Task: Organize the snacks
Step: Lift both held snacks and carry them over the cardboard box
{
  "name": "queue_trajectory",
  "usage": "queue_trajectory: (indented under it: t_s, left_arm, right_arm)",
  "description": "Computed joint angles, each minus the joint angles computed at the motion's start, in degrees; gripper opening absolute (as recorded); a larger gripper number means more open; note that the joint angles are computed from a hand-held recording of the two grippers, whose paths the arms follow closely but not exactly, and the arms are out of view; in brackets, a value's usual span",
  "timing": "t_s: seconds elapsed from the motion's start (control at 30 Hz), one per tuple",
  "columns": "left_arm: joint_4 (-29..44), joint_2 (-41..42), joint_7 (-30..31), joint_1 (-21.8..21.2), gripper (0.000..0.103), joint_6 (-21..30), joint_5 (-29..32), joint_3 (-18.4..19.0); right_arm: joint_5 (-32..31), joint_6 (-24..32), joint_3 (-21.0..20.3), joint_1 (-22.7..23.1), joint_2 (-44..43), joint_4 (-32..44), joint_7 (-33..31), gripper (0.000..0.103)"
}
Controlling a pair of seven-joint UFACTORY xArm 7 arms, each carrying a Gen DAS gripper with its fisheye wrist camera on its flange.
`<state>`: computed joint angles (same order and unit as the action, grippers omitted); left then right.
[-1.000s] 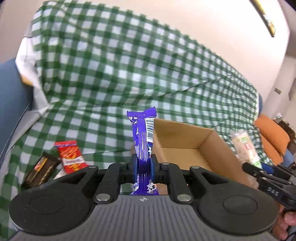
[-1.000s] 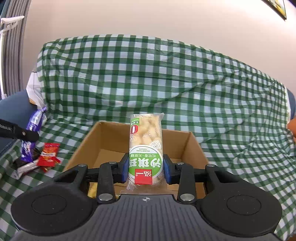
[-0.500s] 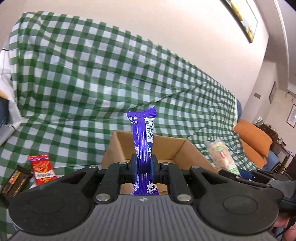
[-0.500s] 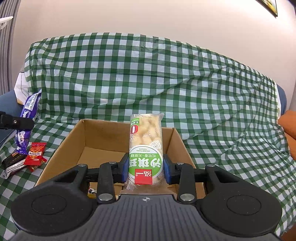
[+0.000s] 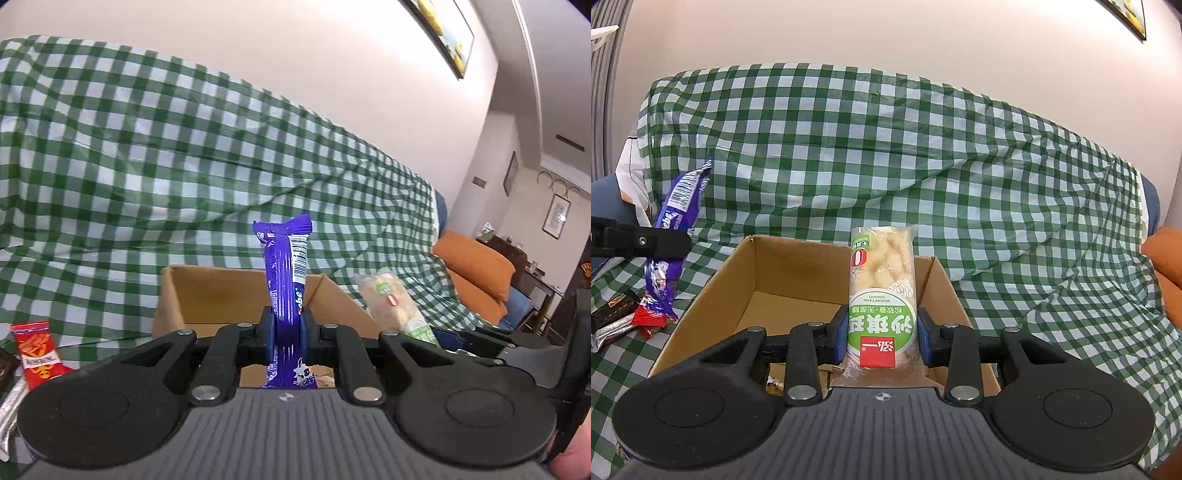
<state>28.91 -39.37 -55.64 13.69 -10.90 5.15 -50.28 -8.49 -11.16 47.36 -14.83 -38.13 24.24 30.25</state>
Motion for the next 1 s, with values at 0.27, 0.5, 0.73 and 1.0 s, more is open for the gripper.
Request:
queue_trajectory:
  t_s: [0.27, 0.5, 0.73, 1.0]
  left_arm:
    - [1.72, 1.39, 0.63, 3.17, 0.014, -2.09, 0.14, -4.49]
    - [3.26, 2.99, 1.97, 5.81, 0.014, -3.0, 0.0, -8.23]
    - [4.26, 3.83, 2.71, 7.6, 0.014, -3.71, 0.04, -11.16]
    - [4.88, 4.95, 3.78, 8.85, 0.014, -4.5, 0.16, -12.99]
  right_arm:
    - [0.11, 0.22, 0.49, -0.74, -0.88, -0.15, 0.57, 0.038]
    - [-0.16, 0.61, 1.8, -1.69, -1.98, 0.0, 2.08, 0.038]
    - [-0.63, 0.83, 2.13, -2.12, -2.78, -0.08, 3.32, 0.038]
    - [-1.2, 1.25, 2.66, -3.01, -3.54, 0.0, 4.85, 0.038]
